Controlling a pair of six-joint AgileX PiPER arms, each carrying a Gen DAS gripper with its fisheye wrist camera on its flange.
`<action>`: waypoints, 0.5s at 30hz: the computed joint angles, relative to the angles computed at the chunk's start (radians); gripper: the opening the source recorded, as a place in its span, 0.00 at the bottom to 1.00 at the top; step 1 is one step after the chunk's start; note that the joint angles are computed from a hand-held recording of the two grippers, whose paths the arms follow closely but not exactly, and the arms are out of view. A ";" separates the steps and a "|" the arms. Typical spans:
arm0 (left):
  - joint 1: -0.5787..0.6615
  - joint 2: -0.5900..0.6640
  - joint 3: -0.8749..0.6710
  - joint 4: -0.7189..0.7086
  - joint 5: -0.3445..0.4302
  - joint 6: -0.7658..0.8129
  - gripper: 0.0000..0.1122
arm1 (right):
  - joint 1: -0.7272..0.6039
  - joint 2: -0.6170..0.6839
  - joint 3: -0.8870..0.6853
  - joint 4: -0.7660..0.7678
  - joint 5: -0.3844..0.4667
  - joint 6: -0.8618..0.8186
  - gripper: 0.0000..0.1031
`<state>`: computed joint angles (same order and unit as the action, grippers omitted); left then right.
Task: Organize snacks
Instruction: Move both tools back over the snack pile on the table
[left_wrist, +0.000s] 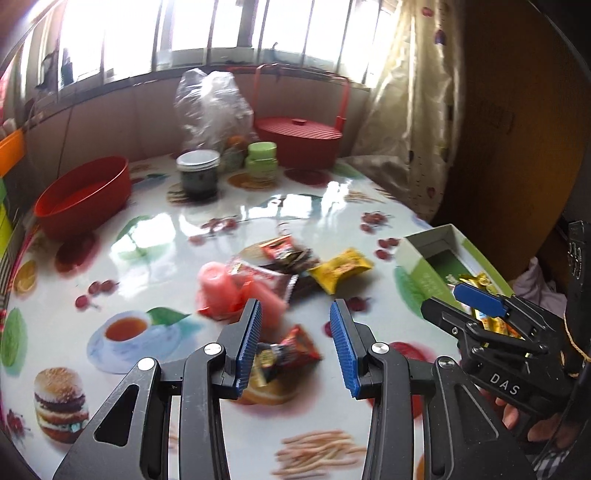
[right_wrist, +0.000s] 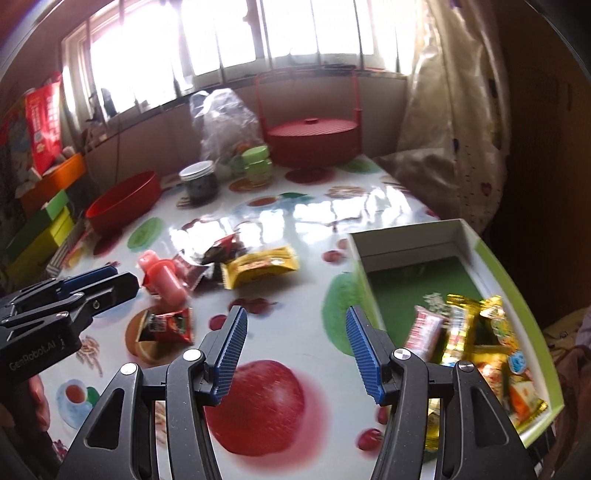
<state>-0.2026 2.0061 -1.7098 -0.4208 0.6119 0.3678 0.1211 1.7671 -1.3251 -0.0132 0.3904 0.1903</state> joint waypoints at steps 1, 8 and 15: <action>0.011 0.002 0.003 -0.002 0.000 0.000 0.36 | 0.006 0.013 -0.016 0.009 0.007 -0.011 0.54; 0.072 0.010 0.047 -0.035 0.006 0.035 0.36 | 0.039 0.103 -0.126 0.062 0.057 -0.076 0.54; 0.114 0.021 0.068 -0.107 0.022 0.099 0.36 | 0.049 0.197 -0.240 0.227 0.127 -0.203 0.54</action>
<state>-0.0882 2.0269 -1.6422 -0.5274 0.6341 0.4668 0.1704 1.9642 -1.5646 0.2140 0.5176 -0.0122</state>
